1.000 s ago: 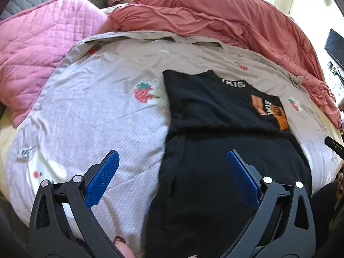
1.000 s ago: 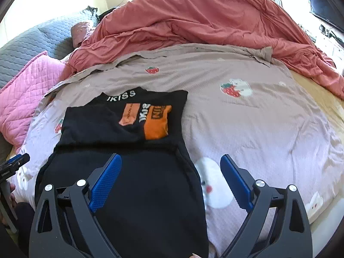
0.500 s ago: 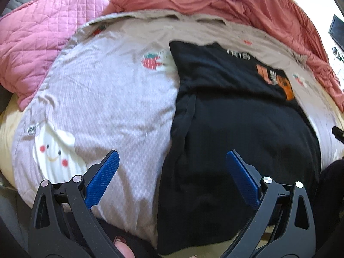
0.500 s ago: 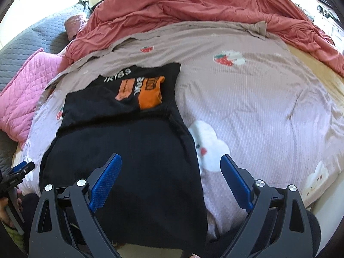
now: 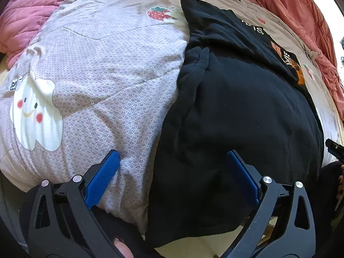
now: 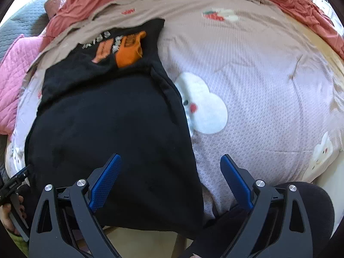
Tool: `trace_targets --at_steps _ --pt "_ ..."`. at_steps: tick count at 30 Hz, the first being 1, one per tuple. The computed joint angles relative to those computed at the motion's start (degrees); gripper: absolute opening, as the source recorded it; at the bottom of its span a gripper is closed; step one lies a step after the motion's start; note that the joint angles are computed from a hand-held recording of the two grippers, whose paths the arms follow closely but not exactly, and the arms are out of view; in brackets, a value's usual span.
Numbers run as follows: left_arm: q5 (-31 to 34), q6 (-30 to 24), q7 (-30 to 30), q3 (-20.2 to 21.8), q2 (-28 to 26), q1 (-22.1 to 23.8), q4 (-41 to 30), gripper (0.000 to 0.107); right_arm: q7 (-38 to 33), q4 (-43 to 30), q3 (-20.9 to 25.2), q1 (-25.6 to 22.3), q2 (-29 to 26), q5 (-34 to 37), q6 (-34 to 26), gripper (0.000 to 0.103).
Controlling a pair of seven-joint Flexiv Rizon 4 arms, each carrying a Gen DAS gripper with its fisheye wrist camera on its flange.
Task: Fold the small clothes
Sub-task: 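Close the right tool on one hem corner while the left tool grasps the other, then lift the hem with both tools and fold it toward the collar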
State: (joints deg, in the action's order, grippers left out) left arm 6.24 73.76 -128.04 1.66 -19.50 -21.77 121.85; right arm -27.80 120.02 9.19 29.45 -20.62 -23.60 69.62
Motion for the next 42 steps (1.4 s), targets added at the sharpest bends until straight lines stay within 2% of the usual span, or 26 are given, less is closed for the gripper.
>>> trace_targets --at_steps 2,4,6,7,8,9,10,11,13,16,19,22,25,26,27,29,31,35,37,39,40,42 --pt "1.69 -0.35 -1.16 1.14 -0.08 -0.97 -0.59 0.087 -2.48 -1.14 1.80 -1.24 -1.09 2.81 -0.85 0.087" --pt "2.38 -0.47 -1.37 1.22 -0.17 -1.02 -0.88 0.080 -5.68 -2.42 3.91 -2.73 -2.37 6.53 -0.87 0.078" --pt "2.84 -0.32 -1.41 1.26 -0.09 -0.96 -0.91 0.071 -7.53 -2.80 4.55 -3.03 -2.73 8.59 -0.32 0.050" --pt "2.99 -0.15 -1.48 1.26 0.01 -0.91 -0.85 0.062 -7.96 -2.41 4.41 -2.89 -2.54 9.01 1.05 0.042" --pt "3.11 0.28 -1.57 1.24 0.22 -0.85 -0.62 0.047 -8.89 -2.00 4.67 -3.16 -2.37 9.78 2.80 0.028" --pt "2.69 1.14 -1.20 0.82 0.44 -0.38 -0.15 0.041 -9.67 -1.43 4.75 -3.23 -2.18 10.28 5.11 0.020" --pt "1.68 2.25 -0.46 0.04 0.67 0.39 0.55 0.029 -9.78 -0.66 4.10 -2.68 -1.78 9.95 7.35 0.018" --pt "-0.10 3.56 0.91 -1.29 0.89 1.56 1.49 0.022 -9.88 -0.53 3.82 -2.35 -1.62 9.91 7.86 0.017" --pt "-0.29 3.67 0.88 -0.72 0.97 0.95 1.46 0.020 -10.10 -0.62 3.58 -1.96 -1.55 9.98 7.55 0.017" --pt "-0.74 4.02 1.43 -0.63 0.90 0.67 1.68 0.019 -9.76 -1.65 3.77 -2.03 -1.85 11.10 4.49 0.020" --pt "-1.60 4.14 2.63 -0.97 0.39 0.83 1.65 0.021 -9.63 -2.93 4.53 -2.68 -2.45 13.00 0.51 0.029" --pt "-3.40 4.99 4.25 -2.06 -0.31 1.56 2.04 0.033 -10.63 -3.64 5.05 -3.06 -2.99 14.30 -0.82 0.030" --pt "-3.07 4.86 4.00 -0.73 -1.03 0.08 1.38 0.034 -11.96 -4.18 5.68 -3.73 -3.83 16.09 -0.29 0.030" --pt "-2.19 4.37 3.25 0.35 -1.13 -0.93 0.85 0.031 -12.40 -4.20 5.91 -3.94 -3.98 16.69 0.33 0.030" --pt "-1.40 4.01 2.55 1.16 -1.09 -1.66 0.50 0.027 -12.95 -4.08 6.13 -4.14 -3.96 17.18 1.10 0.025" --pt "0.28 3.75 0.83 2.49 -0.75 -2.79 0.13 0.011 -15.27 -3.74 7.45 -4.82 -3.89 18.55 4.15 0.012" --pt "-1.31 6.44 2.02 0.32 -0.02 -0.67 1.82 0.003 -17.15 -2.96 8.08 -5.02 -3.53 19.20 8.01 0.010" --pt "-5.20 11.92 4.60 -2.69 1.75 2.12 4.81 0.003 -19.19 -1.01 9.13 -6.02 -2.90 21.26 16.69 0.008" --pt "-10.25 16.08 8.49 -7.90 2.82 6.56 7.26 0.003 -19.30 -0.07 8.91 -6.32 -2.88 21.67 21.38 0.008" --pt "-13.16 18.25 10.81 -10.06 3.42 8.34 7.88 0.003 -19.32 0.18 8.62 -6.66 -3.40 21.35 25.17 0.008" --pt "-13.63 18.51 11.21 -9.29 3.48 7.67 7.46 0.003 -19.31 0.41 8.05 -6.52 -3.53 20.91 27.03 0.008" --pt "-13.93 17.84 11.29 -6.54 3.33 5.61 5.67 0.003 -18.36 0.77 3.66 -3.24 -3.47 19.62 29.58 0.008"
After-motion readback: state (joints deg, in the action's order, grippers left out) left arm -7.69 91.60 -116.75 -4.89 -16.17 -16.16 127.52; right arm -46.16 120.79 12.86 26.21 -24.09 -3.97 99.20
